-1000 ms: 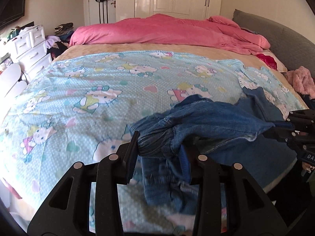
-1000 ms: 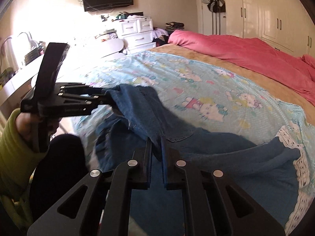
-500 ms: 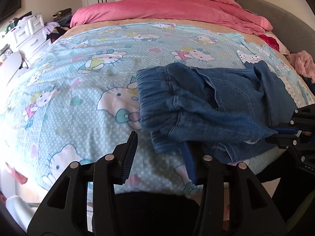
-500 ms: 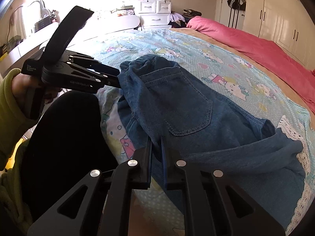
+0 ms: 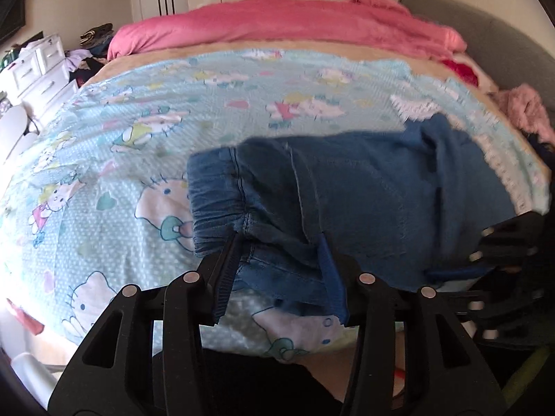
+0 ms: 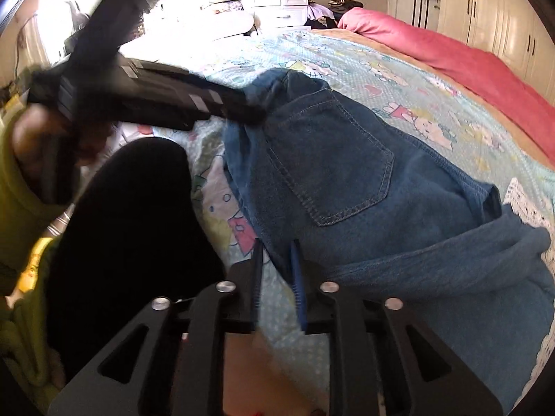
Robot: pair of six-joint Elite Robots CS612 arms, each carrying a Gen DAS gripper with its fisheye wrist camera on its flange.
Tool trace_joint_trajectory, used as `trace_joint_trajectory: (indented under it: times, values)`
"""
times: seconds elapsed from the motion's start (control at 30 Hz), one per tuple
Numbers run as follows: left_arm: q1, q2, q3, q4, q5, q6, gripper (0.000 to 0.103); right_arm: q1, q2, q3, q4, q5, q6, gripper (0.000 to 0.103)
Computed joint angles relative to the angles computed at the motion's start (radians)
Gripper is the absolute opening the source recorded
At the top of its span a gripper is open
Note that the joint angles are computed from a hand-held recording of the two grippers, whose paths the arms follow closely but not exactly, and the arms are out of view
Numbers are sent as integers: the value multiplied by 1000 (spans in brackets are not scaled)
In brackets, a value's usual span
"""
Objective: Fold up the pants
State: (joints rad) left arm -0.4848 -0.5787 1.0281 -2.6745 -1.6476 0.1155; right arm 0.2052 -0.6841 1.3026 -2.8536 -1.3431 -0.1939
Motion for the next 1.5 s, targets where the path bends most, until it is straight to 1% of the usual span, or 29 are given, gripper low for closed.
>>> trace_joint_trajectory:
  times: [0.03,0.07,0.13,0.17,0.2,0.23,0.27,0.3,0.37,0.4,0.43,0.47,0.53,0.67,0.73,0.77,0.87,0.93,1.0,1.03,1.13,1.17,1.2,1.23,1.3,1.37,1.5]
  values:
    - [-4,1,3,8,24,3,38,-4,-10,14,-13,12,7,19]
    - [-5,2,5,7,26,2,38,-10,-22,31,-45,34,26,21]
    - [-2,-1,16,-8,14,5,38,-22,-33,49,-127,50,110,41]
    - [0,-2,18,-9,12,4,38,-28,-31,48,-172,49,174,44]
    - [0,-2,19,-10,10,4,38,-31,-25,39,-194,42,215,44]
    - [1,-1,18,-10,9,4,38,-31,-19,29,-196,32,234,44]
    - [2,-1,18,-11,9,3,38,-28,-6,7,-175,7,251,44]
    - [2,-1,18,-11,9,5,38,-25,4,-11,-143,-11,257,44]
    - [3,-1,20,-15,6,4,38,-18,29,-53,-37,-26,259,44]
    - [5,-1,21,-18,3,3,38,-13,45,-79,47,-46,258,45]
    - [5,-1,23,-21,-2,1,38,-8,56,-92,89,-65,251,45]
    - [6,-1,23,-22,-9,-4,38,-4,57,-94,89,-82,233,45]
    - [4,1,21,-24,-3,-7,38,0,51,-85,73,-92,208,45]
    - [6,-5,29,-42,-13,-40,38,-17,16,-35,-25,-53,267,46]
    - [8,-14,39,-51,-24,-53,38,-20,0,-17,-74,-74,282,57]
    - [9,-21,46,-60,-31,-60,39,-25,-10,-2,-106,-88,299,59]
    - [5,-39,66,-96,-30,-72,47,-40,-29,33,-171,-116,343,61]
    - [-2,-52,80,-123,-21,-63,50,-49,-46,61,-210,-149,367,70]
    - [-8,-59,84,-136,-25,-53,55,-61,-58,86,-245,-159,387,72]
    - [-12,-62,84,-141,-30,-47,56,-68,-67,102,-267,-172,408,72]
    - [-22,-61,70,-135,-64,-38,59,-86,-87,131,-299,-198,452,72]
    - [-25,-59,61,-125,-83,-37,61,-93,-90,130,-302,-203,458,74]
    - [-28,-56,51,-116,-103,-34,63,-96,-93,132,-311,-213,462,82]
    - [-30,-53,45,-113,-118,-31,64,-100,-96,135,-324,-226,466,86]
    - [-40,-43,23,-95,-142,-20,65,-111,-105,149,-346,-256,480,86]
    - [-47,-32,3,-74,-159,-9,65,-121,-110,157,-352,-268,493,86]
    - [-59,-2,-54,-14,-214,4,67,-138,-118,157,-324,-310,505,86]
